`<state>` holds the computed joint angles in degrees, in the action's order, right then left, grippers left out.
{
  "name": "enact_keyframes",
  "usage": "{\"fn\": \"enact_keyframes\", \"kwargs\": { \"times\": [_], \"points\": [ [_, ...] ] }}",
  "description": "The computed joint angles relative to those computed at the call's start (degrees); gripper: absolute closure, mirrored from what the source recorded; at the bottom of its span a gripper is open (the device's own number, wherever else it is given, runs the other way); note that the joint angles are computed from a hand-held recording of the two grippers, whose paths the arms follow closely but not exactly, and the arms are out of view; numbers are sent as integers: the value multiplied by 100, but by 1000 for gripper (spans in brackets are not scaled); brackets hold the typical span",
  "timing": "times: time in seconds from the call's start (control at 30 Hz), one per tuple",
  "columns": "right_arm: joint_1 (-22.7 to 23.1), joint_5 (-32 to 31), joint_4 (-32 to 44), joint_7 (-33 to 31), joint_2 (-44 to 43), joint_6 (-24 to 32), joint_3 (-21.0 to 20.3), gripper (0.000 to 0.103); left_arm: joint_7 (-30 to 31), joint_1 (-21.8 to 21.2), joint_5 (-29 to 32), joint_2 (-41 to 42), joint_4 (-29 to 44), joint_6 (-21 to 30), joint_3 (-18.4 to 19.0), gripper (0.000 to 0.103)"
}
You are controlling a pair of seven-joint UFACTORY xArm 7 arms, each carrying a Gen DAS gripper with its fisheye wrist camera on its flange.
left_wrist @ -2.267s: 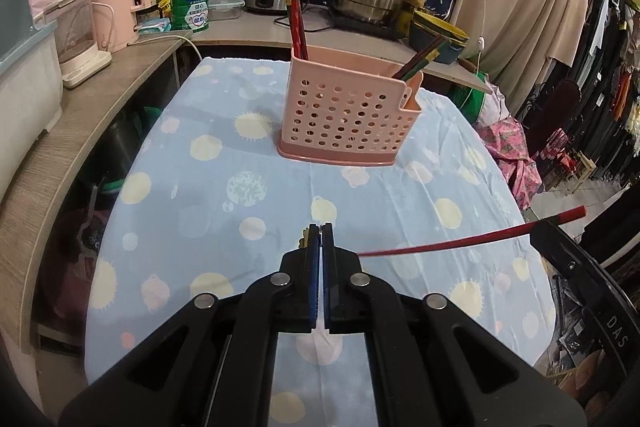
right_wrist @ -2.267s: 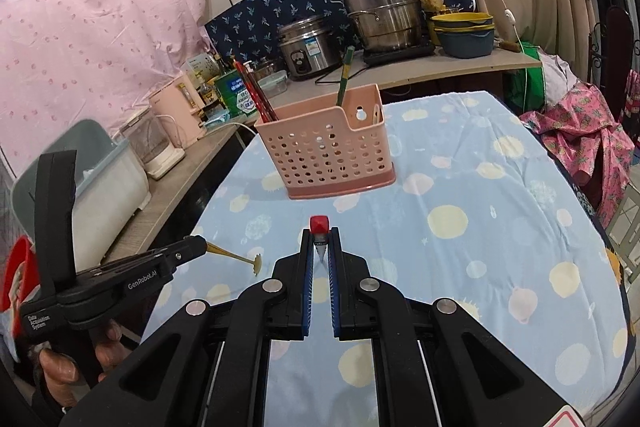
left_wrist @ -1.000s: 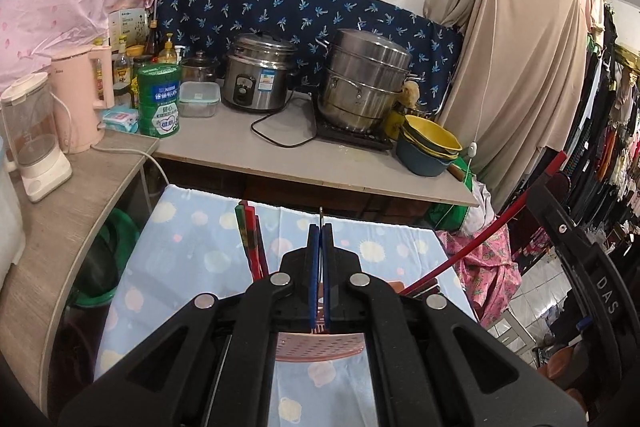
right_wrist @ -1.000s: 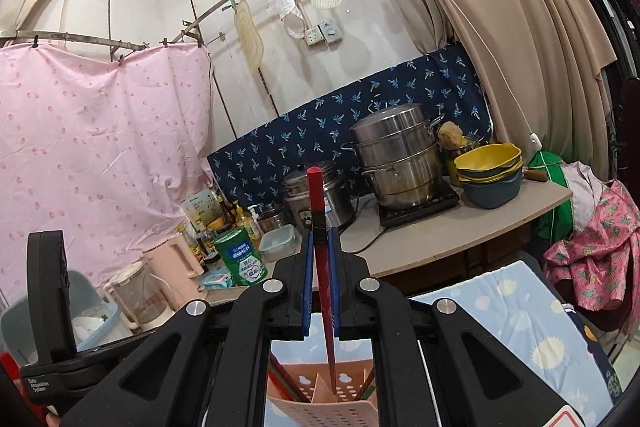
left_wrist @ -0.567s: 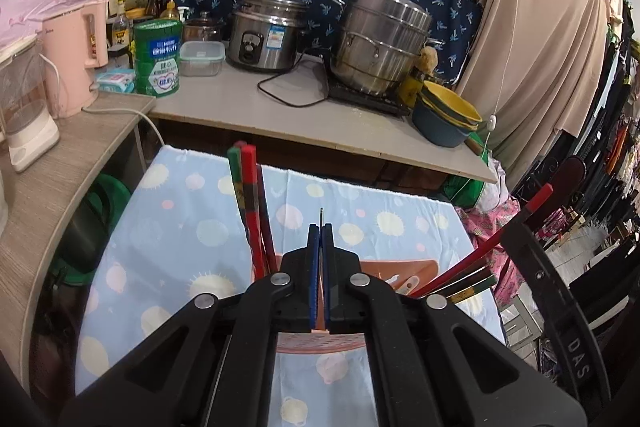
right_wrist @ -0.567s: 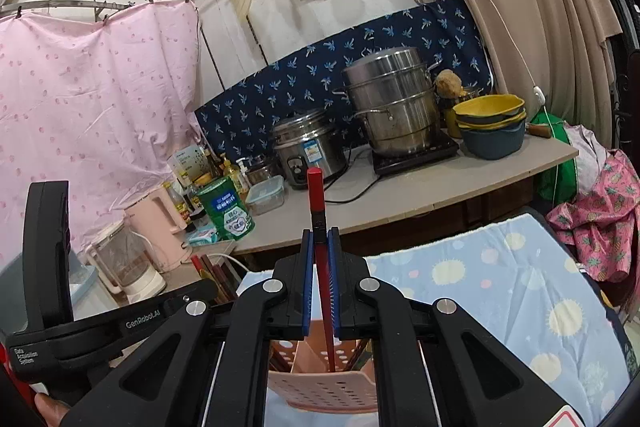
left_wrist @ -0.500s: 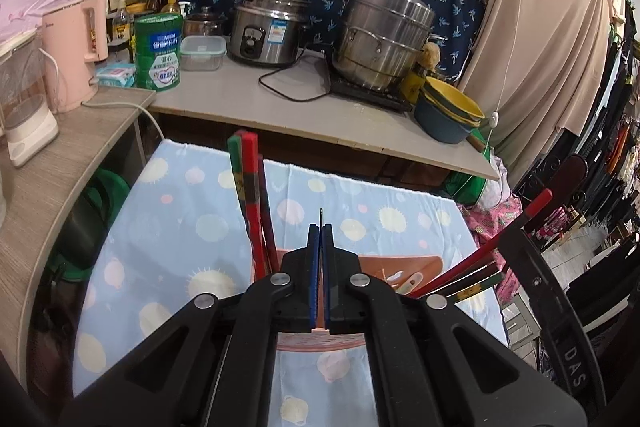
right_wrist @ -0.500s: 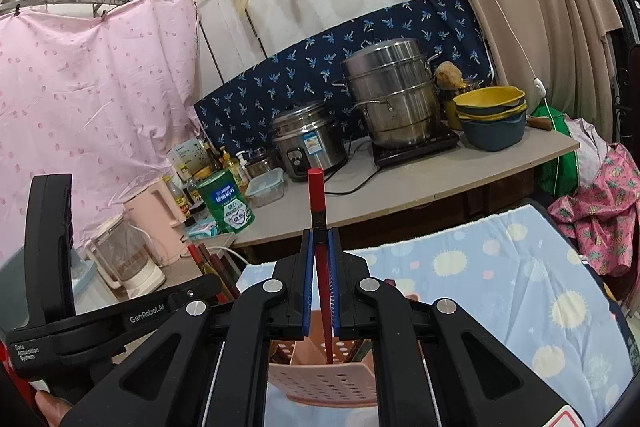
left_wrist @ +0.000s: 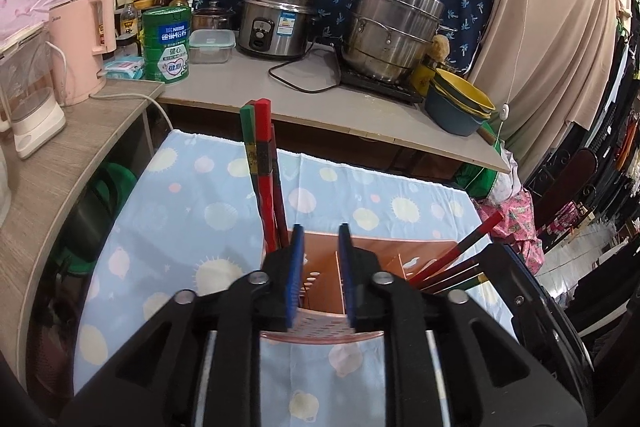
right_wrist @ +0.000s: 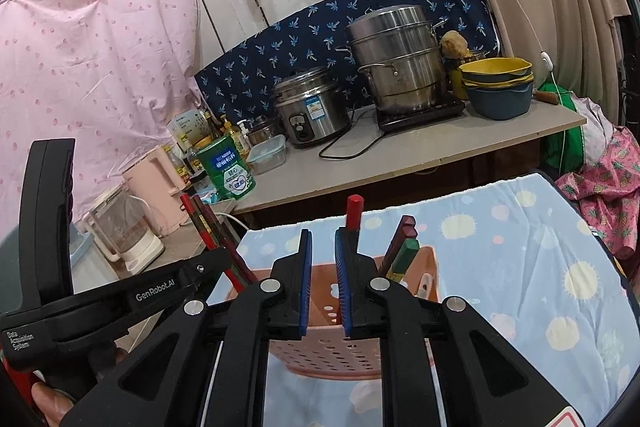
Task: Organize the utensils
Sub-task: 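Open both tools to release the spoon and chopstick into the basket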
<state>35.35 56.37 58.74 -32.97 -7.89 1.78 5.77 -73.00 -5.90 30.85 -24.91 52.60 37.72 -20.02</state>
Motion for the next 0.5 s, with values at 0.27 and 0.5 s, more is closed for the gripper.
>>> {"fn": "enact_keyframes", "kwargs": {
  "times": [0.27,0.5],
  "points": [
    [54,-197,-229,216,-197,-5,-42,82,-89,-48,191,-49,97,400,-202,71],
    [70,-828,-603,849,-523,65,-104,76,-168,-197,323,-151,135,843,-338,66]
  ]
}}
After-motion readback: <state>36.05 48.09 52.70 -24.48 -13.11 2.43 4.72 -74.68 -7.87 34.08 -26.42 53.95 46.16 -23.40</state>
